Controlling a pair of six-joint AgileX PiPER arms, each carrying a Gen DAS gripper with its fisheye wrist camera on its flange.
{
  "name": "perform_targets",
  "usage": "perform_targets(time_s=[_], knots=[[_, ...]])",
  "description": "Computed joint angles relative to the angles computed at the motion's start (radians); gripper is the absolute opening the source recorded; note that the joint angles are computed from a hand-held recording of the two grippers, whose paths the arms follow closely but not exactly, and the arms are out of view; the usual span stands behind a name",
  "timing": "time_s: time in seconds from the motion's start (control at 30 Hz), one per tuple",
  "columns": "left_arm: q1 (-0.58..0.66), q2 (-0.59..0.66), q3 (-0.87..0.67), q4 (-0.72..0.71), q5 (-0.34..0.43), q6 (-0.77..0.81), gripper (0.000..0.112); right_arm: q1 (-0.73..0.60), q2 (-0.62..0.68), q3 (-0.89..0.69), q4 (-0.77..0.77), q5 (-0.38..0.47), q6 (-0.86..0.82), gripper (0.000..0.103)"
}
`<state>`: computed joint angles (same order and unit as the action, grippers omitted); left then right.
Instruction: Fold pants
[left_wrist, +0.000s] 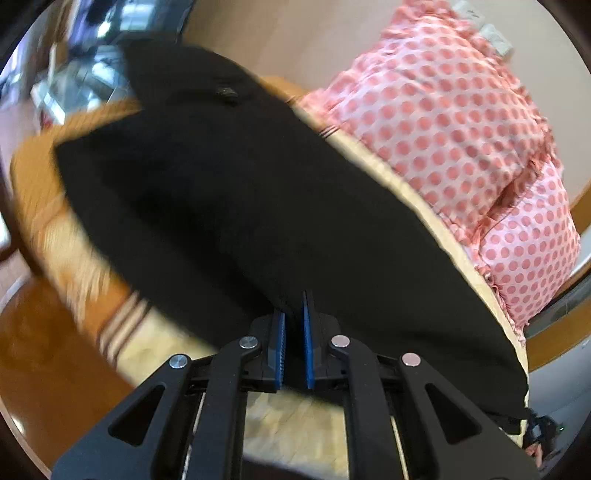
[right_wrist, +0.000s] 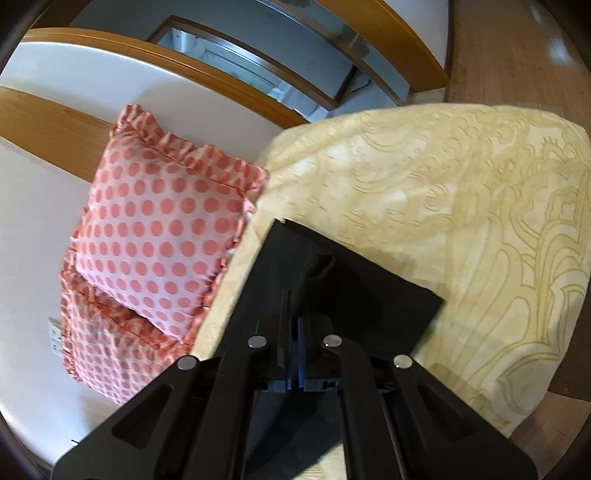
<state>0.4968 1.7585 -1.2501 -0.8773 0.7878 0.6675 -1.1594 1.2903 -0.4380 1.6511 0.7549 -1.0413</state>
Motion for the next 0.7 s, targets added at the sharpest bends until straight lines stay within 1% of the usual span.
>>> perform_targets(time_s=[0.03,0.07,0.1,0.17,0.23,0.3,0.37,0.53,0.6,0.7], knots=[[0.018,-0.014,0.03,-0.048,-0.003,0.042,0.008,-0.01,0.009,-0.003,-0.011,0.011,0.005,0.002],[0.014,-0.026,0.046,-0.056,-0.012,0.049,0.008,-0.026,0.009,0.0,-0.015,0.028,0.005,0.002],[0.013,-0.042,0.052,-0.057,-0.016,0.05,0.008,-0.046,0.002,0.006,-0.017,0.051,-0.001,0.002],[0.002,-0.066,0.059,-0.047,-0.03,0.057,0.009,-0.068,-0.008,0.006,-0.06,0.051,0.024,0.002],[-0.013,-0.073,0.063,-0.03,-0.045,0.054,0.009,-0.091,0.03,-0.003,-0.11,0.057,0.055,0.002],[-0.017,-0.063,0.056,-0.021,-0.045,0.048,0.009,-0.139,0.045,0.015,-0.114,0.104,0.033,0.002],[-0.002,-0.061,0.067,-0.044,-0.033,0.082,0.009,-0.18,0.025,0.039,-0.128,0.124,0.019,0.002],[0.012,-0.071,0.059,-0.053,0.008,0.127,0.008,-0.193,-0.022,0.056,-0.157,0.109,0.029,0.002],[0.014,-0.073,0.051,-0.052,0.019,0.129,0.008,-0.21,-0.054,0.038,-0.213,0.124,0.073,0.002],[0.002,-0.056,0.033,-0.008,0.024,0.11,0.008,-0.182,-0.066,-0.021,-0.357,0.095,0.174,0.002]])
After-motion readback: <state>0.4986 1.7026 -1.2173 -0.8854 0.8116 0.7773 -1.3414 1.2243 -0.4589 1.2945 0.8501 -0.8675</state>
